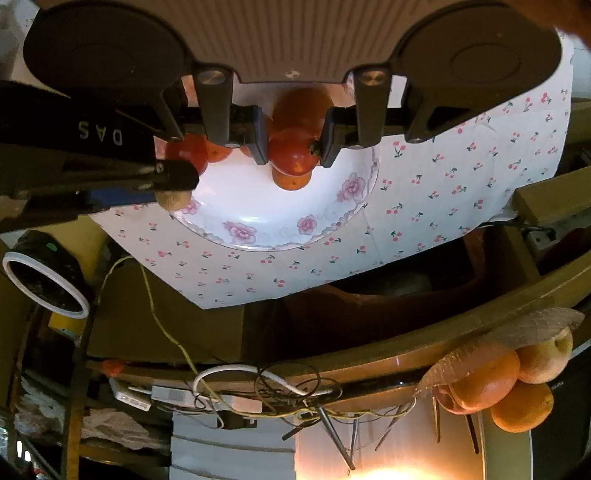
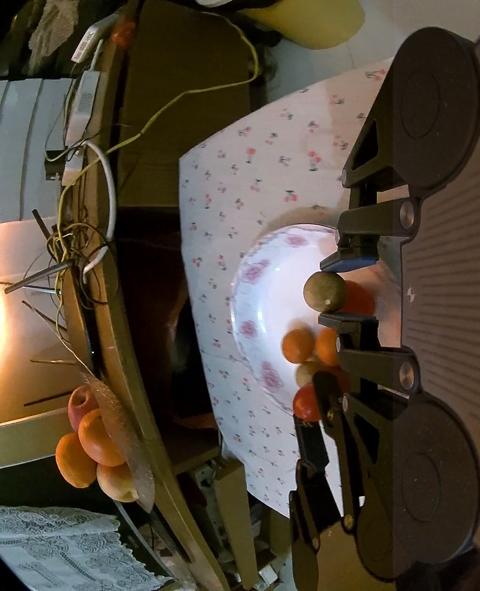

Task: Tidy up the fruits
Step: 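Open both grippers to drop the tomato and kiwi into the bowl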

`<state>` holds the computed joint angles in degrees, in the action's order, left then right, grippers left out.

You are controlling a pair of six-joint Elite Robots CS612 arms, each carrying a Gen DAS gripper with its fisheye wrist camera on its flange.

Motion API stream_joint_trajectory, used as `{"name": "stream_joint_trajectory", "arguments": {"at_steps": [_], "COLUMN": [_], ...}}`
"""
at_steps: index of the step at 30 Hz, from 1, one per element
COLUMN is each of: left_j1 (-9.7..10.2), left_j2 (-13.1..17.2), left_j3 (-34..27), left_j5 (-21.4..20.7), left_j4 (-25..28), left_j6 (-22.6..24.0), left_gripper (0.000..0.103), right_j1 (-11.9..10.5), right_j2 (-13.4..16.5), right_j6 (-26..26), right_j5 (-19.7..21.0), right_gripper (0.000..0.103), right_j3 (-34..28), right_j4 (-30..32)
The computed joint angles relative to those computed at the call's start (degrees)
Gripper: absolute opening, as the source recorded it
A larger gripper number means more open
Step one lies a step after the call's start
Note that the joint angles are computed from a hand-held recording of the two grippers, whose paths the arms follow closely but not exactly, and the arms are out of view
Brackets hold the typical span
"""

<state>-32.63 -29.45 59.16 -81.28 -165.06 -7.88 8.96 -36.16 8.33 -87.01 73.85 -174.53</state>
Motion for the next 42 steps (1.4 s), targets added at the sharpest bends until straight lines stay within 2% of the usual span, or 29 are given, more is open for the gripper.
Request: {"name": "stream_joint_trajectory", "arguments": {"at_steps": [5, 10, 13, 15, 17, 22, 33, 42], "left_j1": [0.37, 0.33, 0.2, 0.33, 0.4, 0.49, 0.46, -0.21], "left_j2": [1.61, 2.83, 3.29, 3.48, 3.49, 2.9, -0.15, -3.08], "left_j3": [-2.7, -4.63, -5.33, -5.76, -5.85, -5.0, -0.34, 5.27], "left_j5": [-0.13, -0.83, -0.54, -1.23, -1.43, -1.4, -0.45, 0.48], "left_j4": [1.51, 2.66, 2.72, 2.97, 3.08, 2.43, -1.39, -2.71], "left_j6": [0.13, 1.98, 3.34, 2.69, 2.34, 1.53, -2.13, -3.43], "left_gripper": [0.034, 0.034, 0.035, 0.036, 0.036, 0.037, 0.042, 0.043], "right_j1": [-0.12, -0.45, -0.37, -0.5, -0.62, -0.77, -1.74, -1.12], "right_j2": [1.33, 2.5, 3.17, 3.42, 3.54, 3.31, 0.75, -2.05], "right_j6": [-1.85, -2.91, -3.79, -3.89, -3.69, -2.72, 1.73, 1.52], "right_j5": [0.1, 2.09, 1.71, 2.31, 3.03, 3.5, 3.42, 1.13], "right_gripper": [0.028, 0.029, 0.029, 0.029, 0.034, 0.042, 0.047, 0.047], "right_j3": [-2.53, -5.09, -6.25, -6.88, -7.21, -6.82, -2.78, 2.43], "right_j4": [0.81, 3.49, 4.67, 5.72, 6.09, 4.22, -1.36, -2.2]}}
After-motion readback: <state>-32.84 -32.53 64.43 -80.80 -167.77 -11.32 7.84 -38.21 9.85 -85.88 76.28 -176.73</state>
